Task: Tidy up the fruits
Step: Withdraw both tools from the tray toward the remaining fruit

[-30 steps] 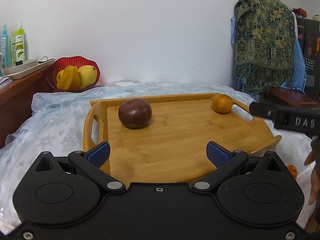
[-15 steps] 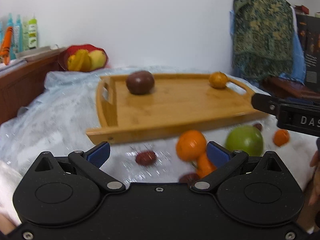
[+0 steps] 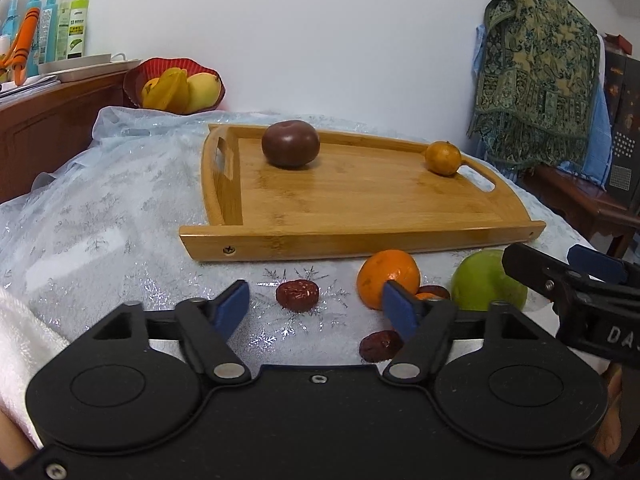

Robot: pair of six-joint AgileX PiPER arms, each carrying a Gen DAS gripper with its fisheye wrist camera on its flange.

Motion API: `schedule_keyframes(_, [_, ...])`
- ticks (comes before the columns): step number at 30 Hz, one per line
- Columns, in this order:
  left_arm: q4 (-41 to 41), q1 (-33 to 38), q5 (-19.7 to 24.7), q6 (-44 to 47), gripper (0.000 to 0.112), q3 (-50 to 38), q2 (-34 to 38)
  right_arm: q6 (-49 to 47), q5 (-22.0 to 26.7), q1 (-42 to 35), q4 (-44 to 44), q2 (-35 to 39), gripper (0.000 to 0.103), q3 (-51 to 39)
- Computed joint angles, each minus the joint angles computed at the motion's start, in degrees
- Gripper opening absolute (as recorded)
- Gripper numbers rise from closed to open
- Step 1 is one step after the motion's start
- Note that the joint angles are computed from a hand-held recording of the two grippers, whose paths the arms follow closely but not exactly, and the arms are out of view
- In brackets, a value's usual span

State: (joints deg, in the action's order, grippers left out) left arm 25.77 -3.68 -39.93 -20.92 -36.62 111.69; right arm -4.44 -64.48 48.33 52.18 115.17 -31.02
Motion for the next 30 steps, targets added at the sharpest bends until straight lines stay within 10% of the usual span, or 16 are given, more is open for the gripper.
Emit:
schedule_keyframes(10, [-4.03, -2.01, 0.83, 3.31, 0.04, -0.43, 0.94, 2.55, 3.13, -0.4, -4.9, 0.04, 0.088, 0.09])
schedule_keyframes(30, [-5.91, -2.73, 1.52, 4.52, 0.027, -1.17, 2.0, 9.1, 8.41, -2.85, -6.65, 1.39, 0.067, -1.93])
